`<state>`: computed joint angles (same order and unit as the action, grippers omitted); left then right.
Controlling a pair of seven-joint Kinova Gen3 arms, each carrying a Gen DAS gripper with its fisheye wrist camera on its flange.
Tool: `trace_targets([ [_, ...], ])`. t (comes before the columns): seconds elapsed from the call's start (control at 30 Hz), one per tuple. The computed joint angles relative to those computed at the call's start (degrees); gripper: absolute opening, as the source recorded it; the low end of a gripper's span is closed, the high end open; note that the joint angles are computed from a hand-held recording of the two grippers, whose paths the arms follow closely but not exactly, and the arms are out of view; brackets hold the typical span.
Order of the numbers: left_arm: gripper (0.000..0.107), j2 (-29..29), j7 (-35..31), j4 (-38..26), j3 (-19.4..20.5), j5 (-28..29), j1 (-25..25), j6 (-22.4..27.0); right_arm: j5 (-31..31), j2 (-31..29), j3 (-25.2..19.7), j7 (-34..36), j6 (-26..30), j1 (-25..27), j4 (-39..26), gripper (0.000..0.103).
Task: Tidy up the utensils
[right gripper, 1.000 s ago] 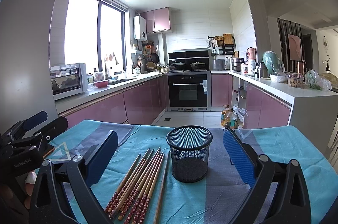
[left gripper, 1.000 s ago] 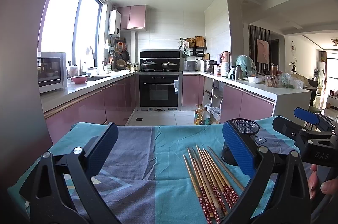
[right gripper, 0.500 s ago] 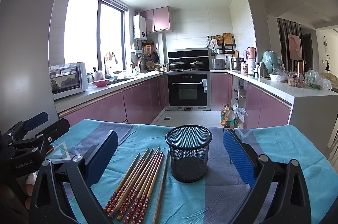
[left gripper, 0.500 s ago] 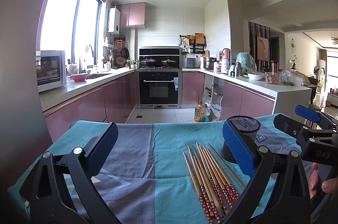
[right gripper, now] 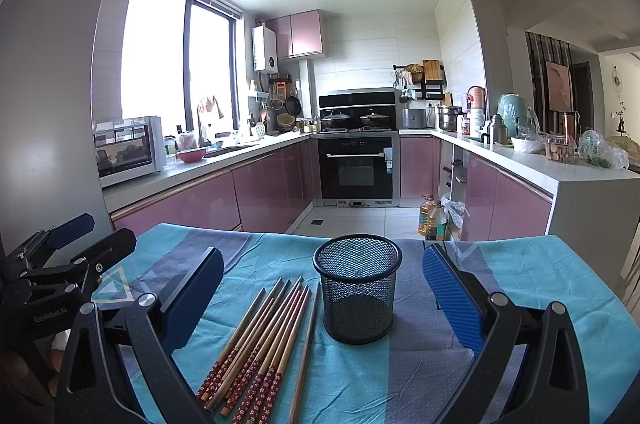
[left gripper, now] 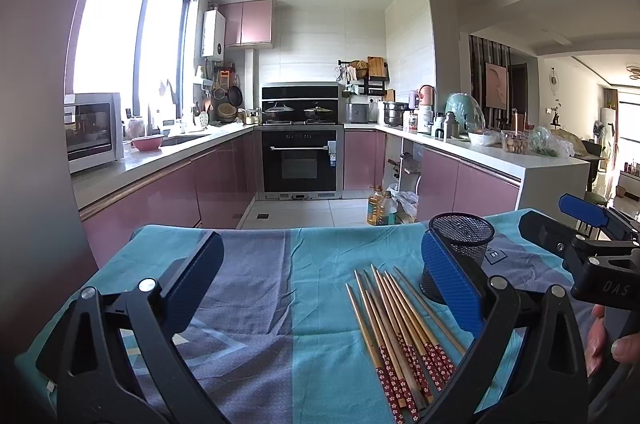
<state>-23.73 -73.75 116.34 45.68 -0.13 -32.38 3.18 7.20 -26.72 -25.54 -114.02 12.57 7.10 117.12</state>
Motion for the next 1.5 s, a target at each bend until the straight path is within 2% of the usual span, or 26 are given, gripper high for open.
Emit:
trace_targets([
  [0.4, 0.097, 0.82, -0.01, -0.68, 0.25, -0.72, 0.22, 1.00, -0.13, 0.60, 0.30, 0.38, 0.28, -0.47, -0.44, 0.096],
  [0.7, 0.097, 2.09, 0.48, -1.87, 0.31, -2.39, 0.71, 2.98, -0.16, 1.58, 2.42, 1.25, 1.20, -3.31, -0.90, 0.096],
  [0.97, 0.094, 4.84, 1.70, -3.42, -0.99, -5.21, 3.36, 5.54, 0.14, 3.19, 4.59, 2.44, 3.85, -6.56, -2.23, 0.096],
  [1.13, 0.090, 8.09, 2.88, -5.62, -1.70, -8.94, 6.05, 9.30, -0.08, 5.79, 7.65, 4.69, 8.65, -11.56, -4.27, 0.085],
  [1.23, 0.083, 11.50, 2.82, -7.72, -2.75, -11.29, 8.78, 13.03, -0.64, 8.26, 9.85, 6.48, 13.20, -15.00, -6.12, 0.078],
  [1.37, 0.072, 17.47, 0.81, -11.47, -4.96, -13.23, 13.86, 19.15, -2.99, 12.58, 13.55, 9.65, 20.06, -19.51, -9.60, 0.061],
  [1.5, 0.063, 22.80, -1.07, -14.78, -6.90, -13.64, 17.49, 23.70, -4.90, 16.59, 15.66, 11.78, 24.44, -21.78, -12.12, 0.045],
])
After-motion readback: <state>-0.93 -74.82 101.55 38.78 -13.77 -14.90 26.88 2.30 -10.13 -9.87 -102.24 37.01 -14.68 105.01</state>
